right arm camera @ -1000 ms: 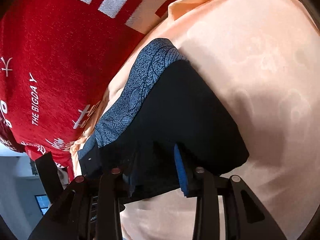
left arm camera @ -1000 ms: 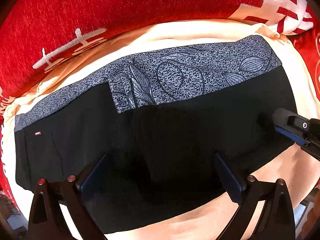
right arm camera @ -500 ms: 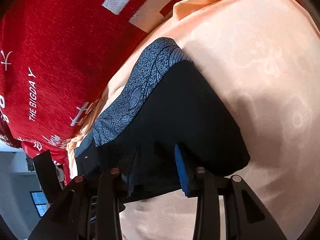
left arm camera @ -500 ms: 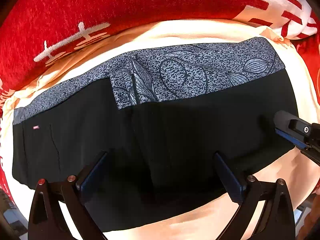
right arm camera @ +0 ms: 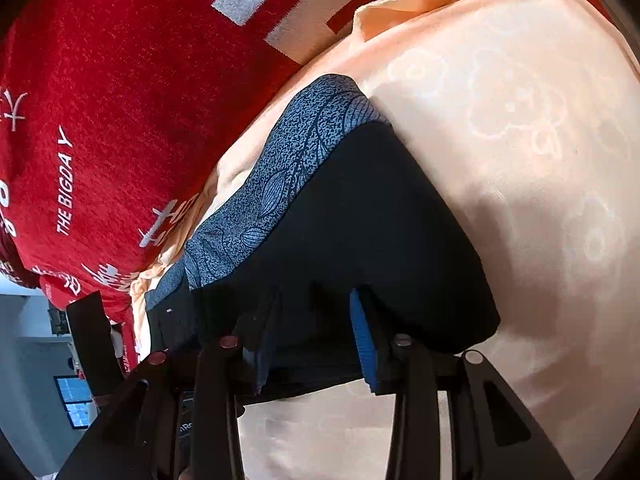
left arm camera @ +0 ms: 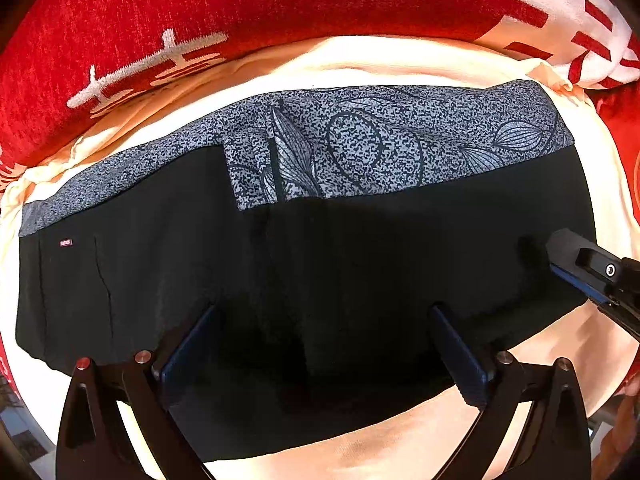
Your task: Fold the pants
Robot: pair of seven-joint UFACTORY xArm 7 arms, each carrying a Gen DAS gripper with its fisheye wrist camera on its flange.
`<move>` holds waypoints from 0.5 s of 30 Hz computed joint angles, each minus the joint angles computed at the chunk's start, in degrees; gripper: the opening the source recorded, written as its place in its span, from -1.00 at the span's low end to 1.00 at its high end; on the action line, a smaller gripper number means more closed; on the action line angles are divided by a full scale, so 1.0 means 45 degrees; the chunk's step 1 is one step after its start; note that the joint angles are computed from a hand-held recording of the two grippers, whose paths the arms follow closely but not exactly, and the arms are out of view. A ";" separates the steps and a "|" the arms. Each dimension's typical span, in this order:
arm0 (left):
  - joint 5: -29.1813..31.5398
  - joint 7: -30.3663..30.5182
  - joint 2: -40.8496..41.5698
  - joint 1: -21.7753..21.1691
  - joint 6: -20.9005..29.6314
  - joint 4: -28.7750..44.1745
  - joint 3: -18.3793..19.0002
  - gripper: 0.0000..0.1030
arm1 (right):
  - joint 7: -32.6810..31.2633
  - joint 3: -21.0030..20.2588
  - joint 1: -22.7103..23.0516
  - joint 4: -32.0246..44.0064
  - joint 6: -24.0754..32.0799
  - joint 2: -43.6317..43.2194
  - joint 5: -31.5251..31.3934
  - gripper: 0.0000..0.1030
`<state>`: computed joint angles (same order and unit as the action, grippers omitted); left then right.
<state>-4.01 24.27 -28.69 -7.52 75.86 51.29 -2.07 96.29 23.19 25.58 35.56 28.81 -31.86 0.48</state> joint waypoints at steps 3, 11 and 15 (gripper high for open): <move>-0.0053 -0.0063 0.0273 0.0069 0.0072 0.0137 0.0057 1.00 | -0.0153 -0.0024 -0.0011 0.0171 0.0100 0.0189 -0.0092 -0.22; -0.0557 0.0586 0.0922 0.0324 0.0541 0.0549 0.0571 1.00 | -0.0280 0.0192 -0.0214 0.1412 0.1287 0.1079 -0.0690 0.09; -0.0619 0.1511 0.0735 0.0750 0.0881 0.0778 0.1104 1.00 | -0.0093 0.0300 -0.0128 0.2286 0.2462 0.1487 -0.0926 0.12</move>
